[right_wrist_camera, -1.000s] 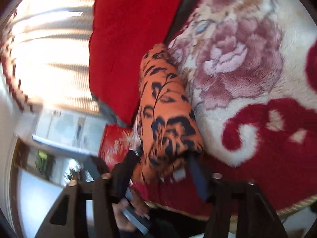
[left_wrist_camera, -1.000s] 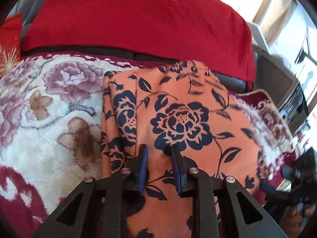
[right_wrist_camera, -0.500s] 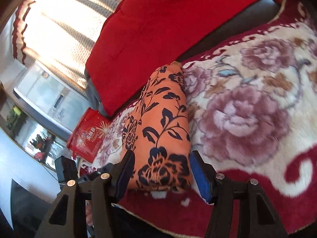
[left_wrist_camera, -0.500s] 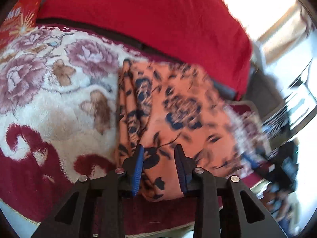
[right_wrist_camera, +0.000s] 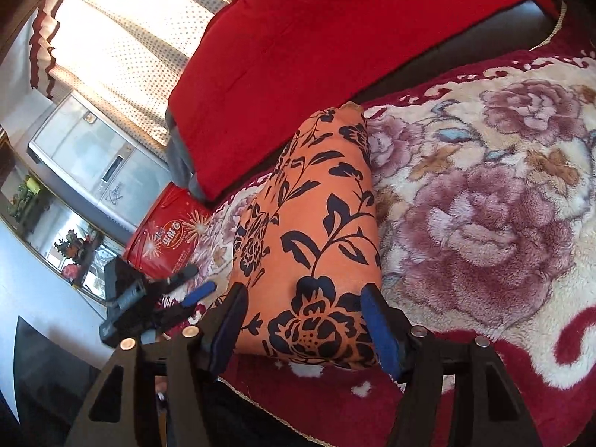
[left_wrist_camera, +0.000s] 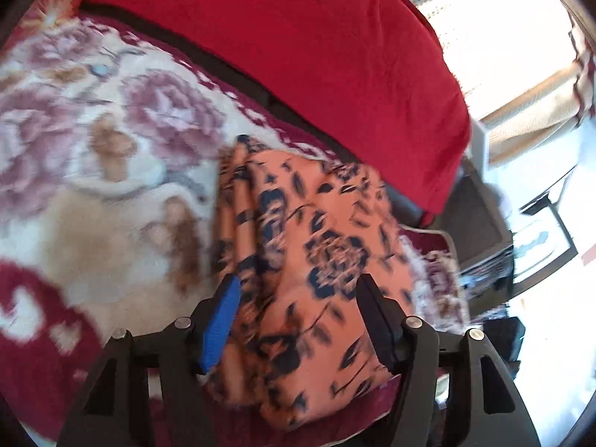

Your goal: Fold small clothes

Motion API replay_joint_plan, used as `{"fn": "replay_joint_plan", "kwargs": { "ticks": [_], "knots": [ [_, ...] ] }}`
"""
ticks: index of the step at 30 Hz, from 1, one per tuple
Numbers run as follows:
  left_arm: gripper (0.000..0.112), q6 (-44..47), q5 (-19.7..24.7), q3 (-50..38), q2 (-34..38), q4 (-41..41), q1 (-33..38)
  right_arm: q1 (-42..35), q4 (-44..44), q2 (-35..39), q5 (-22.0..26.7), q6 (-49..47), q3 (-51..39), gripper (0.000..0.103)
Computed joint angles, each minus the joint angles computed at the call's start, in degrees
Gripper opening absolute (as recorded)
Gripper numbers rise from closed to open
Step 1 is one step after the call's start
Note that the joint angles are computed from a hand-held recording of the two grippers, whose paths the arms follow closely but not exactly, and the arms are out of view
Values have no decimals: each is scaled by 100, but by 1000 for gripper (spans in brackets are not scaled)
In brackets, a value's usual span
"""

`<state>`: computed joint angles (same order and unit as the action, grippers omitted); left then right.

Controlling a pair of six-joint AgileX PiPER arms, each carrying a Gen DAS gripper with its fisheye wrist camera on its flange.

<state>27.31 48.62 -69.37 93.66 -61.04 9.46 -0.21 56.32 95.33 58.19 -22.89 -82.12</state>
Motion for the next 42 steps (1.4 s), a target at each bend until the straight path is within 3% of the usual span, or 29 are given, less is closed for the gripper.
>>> {"fn": "replay_joint_plan", "kwargs": {
  "ticks": [3,7,9,10,11,17,22,25,27,30,32,35,42],
  "knots": [
    [64,-510,22,-749,502,556,-222,-5,50,26,16,-14,-51,65],
    [52,-1337,191,-1561,1162,1303,-438,-41,95,22,18,-13,-65,65],
    [40,-1532,213,-1751,1316,1553,-502,-80,98,36,43,-26,-58,65],
    [23,-1547,222,-1806,1345,1646,-531,-95,88,47,50,-27,-56,65],
    [16,-1560,222,-1858,1370,1727,-564,-113,83,67,68,-41,-63,65],
    [9,-1472,186,-2085,1354,1956,-645,-150,73,183,102,-63,-146,65],
    [9,-885,-114,-2078,920,1914,-666,-108,21,184,70,-11,-218,65],
    [9,-1153,-317,-2087,1216,2599,-843,-82,1,231,55,43,-299,65],
    [10,-1103,-264,-2050,1549,2517,-808,-46,-34,289,65,109,-402,65],
    [16,-816,-194,-1799,1439,1770,-521,-1,-85,290,121,85,-493,66],
    [34,-803,4,-1809,1373,1566,-365,15,-141,300,146,76,-533,66],
    [45,-617,-106,-1589,1116,1384,-192,-1,-64,278,129,75,-488,66],
    [46,-1075,109,-2110,1585,1770,-303,129,-101,208,122,70,-461,67]
  ]
}}
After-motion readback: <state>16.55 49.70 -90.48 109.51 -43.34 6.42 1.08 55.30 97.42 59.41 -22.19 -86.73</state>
